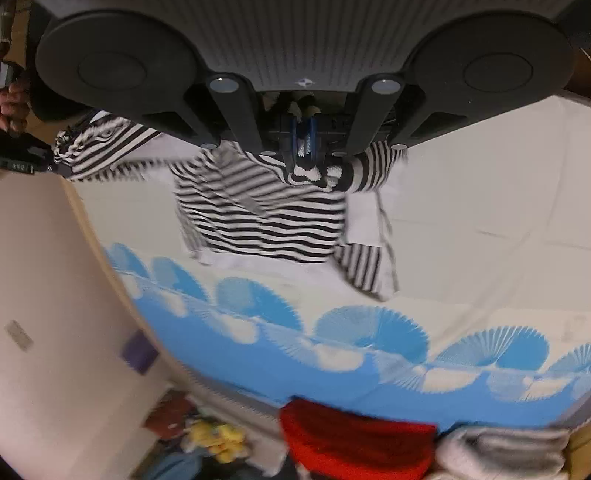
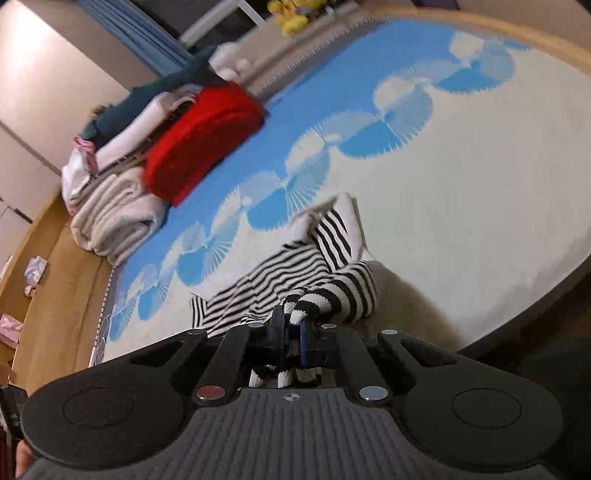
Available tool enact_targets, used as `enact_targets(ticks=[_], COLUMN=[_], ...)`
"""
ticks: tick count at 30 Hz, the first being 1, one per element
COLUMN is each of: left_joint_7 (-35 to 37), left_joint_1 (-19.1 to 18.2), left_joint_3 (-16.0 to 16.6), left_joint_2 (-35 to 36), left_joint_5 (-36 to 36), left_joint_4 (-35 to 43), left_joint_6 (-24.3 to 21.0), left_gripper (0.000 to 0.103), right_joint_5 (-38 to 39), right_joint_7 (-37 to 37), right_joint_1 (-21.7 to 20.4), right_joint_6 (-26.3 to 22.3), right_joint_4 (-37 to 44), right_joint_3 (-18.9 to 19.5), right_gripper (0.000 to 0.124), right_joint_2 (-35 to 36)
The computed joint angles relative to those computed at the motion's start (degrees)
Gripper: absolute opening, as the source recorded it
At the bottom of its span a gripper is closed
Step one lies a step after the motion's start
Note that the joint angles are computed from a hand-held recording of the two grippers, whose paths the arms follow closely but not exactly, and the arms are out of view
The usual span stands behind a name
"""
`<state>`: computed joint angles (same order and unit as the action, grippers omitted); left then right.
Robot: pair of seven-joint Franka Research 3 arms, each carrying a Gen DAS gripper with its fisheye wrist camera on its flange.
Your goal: Fold small clothes
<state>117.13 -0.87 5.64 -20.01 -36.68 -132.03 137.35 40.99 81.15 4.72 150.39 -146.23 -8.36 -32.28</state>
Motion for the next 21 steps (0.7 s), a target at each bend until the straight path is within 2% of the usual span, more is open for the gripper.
enact_targets(ticks=[3,7,8,9,10,12,13,14,16,18,20,21], left_joint_7=[-1.4,-8.73,-9.31,-10.45,-12.56,-14.51,-14.06,-13.21,-7.84,-3.38,-0.25,1.26], left_joint_1=[0.78,3.99,4.83,5.68,6.29,7.86,9.18,10.38,12.77,13.89,14.06,13.98], left_joint_3=[-0.29,-2.9,-3.53,-4.12,-4.56,-5.58,-6.34,-7.2,-9.33,-10.67,-11.13,-11.39], left_joint_2=[10.97,26.04,28.84,31.77,33.65,34.37,34.02,33.62,32.22,31.45,31.3,31.28], left_joint_5=[-1.28,1.43,1.09,0.85,1.02,-0.39,-2.75,-4.71,-8.65,-7.24,-2.84,-0.8], left_joint_4=[8.32,21.95,24.71,27.54,29.11,28.86,28.35,27.99,26.61,25.63,25.01,24.56], left_joint_6=[-0.54,-3.82,-4.84,-5.65,-5.21,-2.0,-0.44,0.68,3.18,4.6,3.89,3.34], left_gripper=[0.006,0.008,0.009,0.018,0.022,0.029,0.029,0.031,0.042,0.058,0.066,0.069], right_joint_5=[1.34,6.87,6.35,6.16,5.81,5.27,7.65,10.46,9.95,16.24,15.59,13.8], right_joint_7=[-0.63,-3.46,-2.21,-1.09,-0.35,2.15,0.06,-3.22,-1.93,-9.14,-16.46,-19.11], right_joint_1=[1.2,1.35,0.65,-0.03,-0.66,-1.68,-2.55,-3.5,-4.16,-6.97,-7.11,-6.82], right_joint_6=[0.21,-4.92,-5.8,-6.09,-6.05,-3.09,-0.92,1.7,3.08,3.31,3.99,4.23], right_joint_4=[6.0,20.99,24.57,27.66,29.88,32.64,32.75,32.31,31.75,31.61,31.2,30.56], right_joint_3=[-0.81,-1.7,-1.06,-0.36,0.36,1.73,2.84,4.1,4.39,6.98,7.59,7.62], right_gripper=[0.007,0.008,0.008,0.01,0.013,0.015,0.016,0.017,0.023,0.023,0.029,0.038], right_joint_2=[9.8,27.69,31.59,34.98,37.48,41.3,41.97,42.31,42.47,41.81,40.94,40.37])
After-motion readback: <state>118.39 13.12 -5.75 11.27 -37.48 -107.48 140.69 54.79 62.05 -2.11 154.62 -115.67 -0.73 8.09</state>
